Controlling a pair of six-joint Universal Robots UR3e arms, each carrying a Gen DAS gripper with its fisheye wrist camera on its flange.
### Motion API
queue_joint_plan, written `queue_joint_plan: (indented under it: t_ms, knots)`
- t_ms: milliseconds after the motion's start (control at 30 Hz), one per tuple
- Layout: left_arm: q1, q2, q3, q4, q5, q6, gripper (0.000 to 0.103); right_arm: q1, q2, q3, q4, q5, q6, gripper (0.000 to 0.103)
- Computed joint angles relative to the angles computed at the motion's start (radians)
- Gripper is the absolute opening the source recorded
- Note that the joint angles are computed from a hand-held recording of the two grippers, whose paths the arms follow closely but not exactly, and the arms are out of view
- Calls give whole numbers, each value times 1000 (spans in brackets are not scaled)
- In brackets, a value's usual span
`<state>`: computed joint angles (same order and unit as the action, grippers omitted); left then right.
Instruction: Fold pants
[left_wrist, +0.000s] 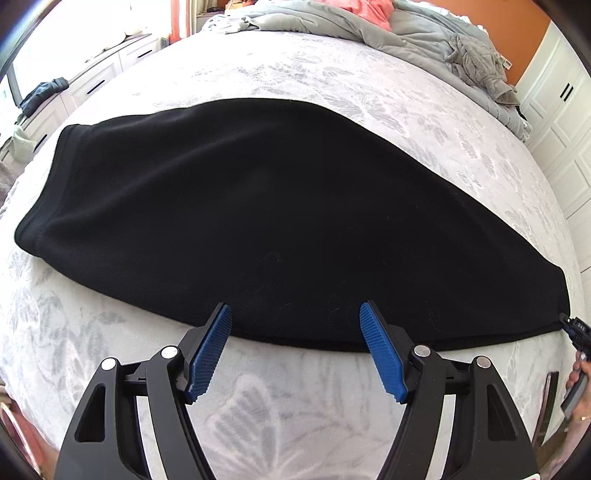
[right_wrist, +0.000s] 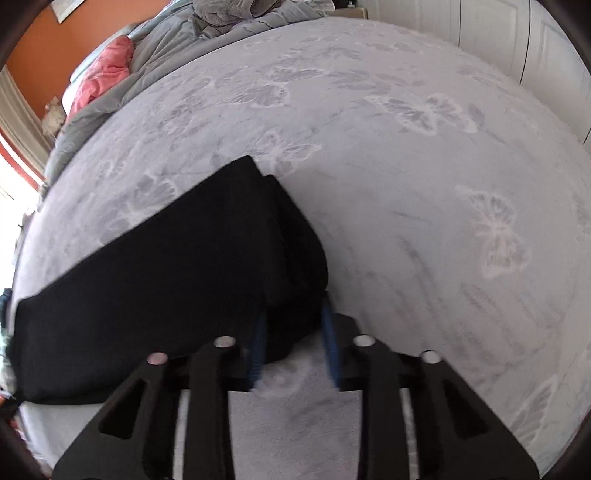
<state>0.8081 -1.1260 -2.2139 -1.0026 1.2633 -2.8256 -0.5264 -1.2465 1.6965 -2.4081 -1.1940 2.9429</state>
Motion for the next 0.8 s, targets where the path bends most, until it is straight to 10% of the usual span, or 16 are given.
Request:
queue_joint_plan:
  t_ms: [367, 700, 800]
  knots:
    - [583, 173, 25, -407, -238, 434, 69, 321, -253, -182, 39, 104, 265, 16]
    - [950, 64, 151, -632, -300, 756, 69, 1011, 342, -917, 251, -57, 283, 34]
    - [1010, -7, 215, -675, -293, 813, 69, 1066, 365, -874, 202, -167, 282, 35]
